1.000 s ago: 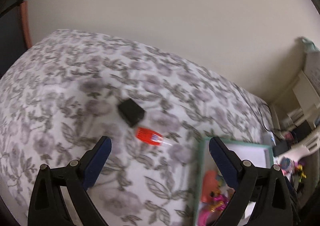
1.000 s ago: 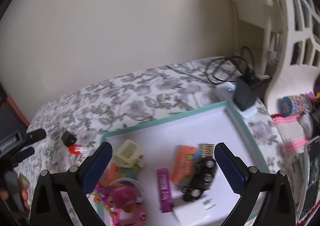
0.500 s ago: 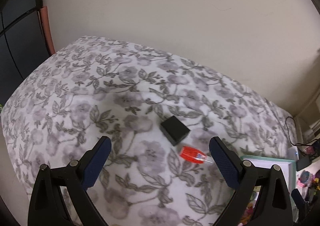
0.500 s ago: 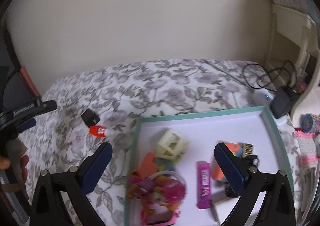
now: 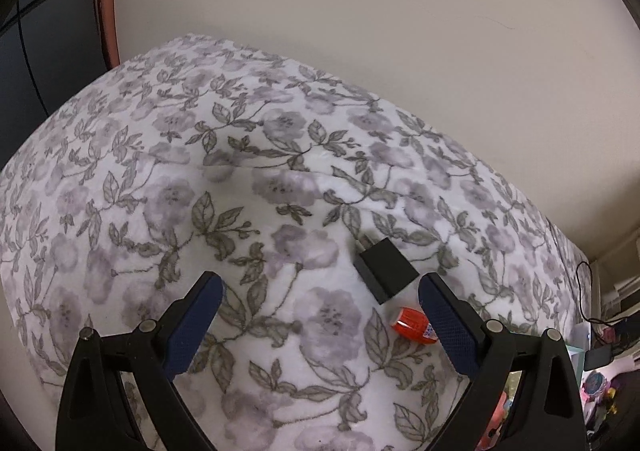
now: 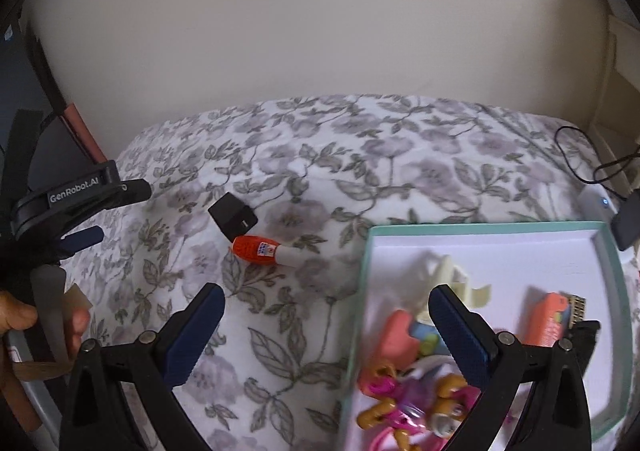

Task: Organize rigid objects
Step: 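Withdraw both open grippers from the tray toward the charger and glue bottle, then grasp the orange glue bottle with the right gripper while the left grasps the black charger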

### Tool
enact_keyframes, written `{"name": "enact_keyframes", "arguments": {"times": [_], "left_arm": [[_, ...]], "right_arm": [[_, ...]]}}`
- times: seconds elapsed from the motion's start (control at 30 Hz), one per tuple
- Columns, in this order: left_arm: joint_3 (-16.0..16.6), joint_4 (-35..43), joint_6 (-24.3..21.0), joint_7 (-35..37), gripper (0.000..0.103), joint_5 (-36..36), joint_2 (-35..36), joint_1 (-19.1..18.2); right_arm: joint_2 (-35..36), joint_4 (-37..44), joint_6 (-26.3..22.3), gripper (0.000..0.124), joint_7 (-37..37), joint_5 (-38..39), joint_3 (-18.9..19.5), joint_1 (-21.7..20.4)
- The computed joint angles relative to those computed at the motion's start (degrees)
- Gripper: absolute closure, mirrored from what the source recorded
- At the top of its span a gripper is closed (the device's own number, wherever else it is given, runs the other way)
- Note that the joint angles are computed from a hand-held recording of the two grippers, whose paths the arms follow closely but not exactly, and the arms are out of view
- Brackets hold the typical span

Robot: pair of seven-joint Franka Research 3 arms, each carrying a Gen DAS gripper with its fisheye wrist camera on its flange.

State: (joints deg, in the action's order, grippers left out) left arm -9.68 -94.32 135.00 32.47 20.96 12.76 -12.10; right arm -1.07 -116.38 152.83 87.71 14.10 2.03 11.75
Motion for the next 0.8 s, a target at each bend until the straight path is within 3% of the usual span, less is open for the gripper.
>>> {"name": "enact_keyframes", "arguments": {"times": [0.43,0.8], "left_arm": [[-0.99,4.42,-2.05,10.40,0.005,-11.88,5.15,3.07],[-0.26,11.26,-6.53,13.63,0.005,-12.03,11.11,3.20]], "right_arm": [[7.66,8.43,-4.01,0.021,3.05,-4.85,0.39,1.96],[16.29,17.79,-7.26,0.021,10.43,-7.07,-0.33,4.65]]}}
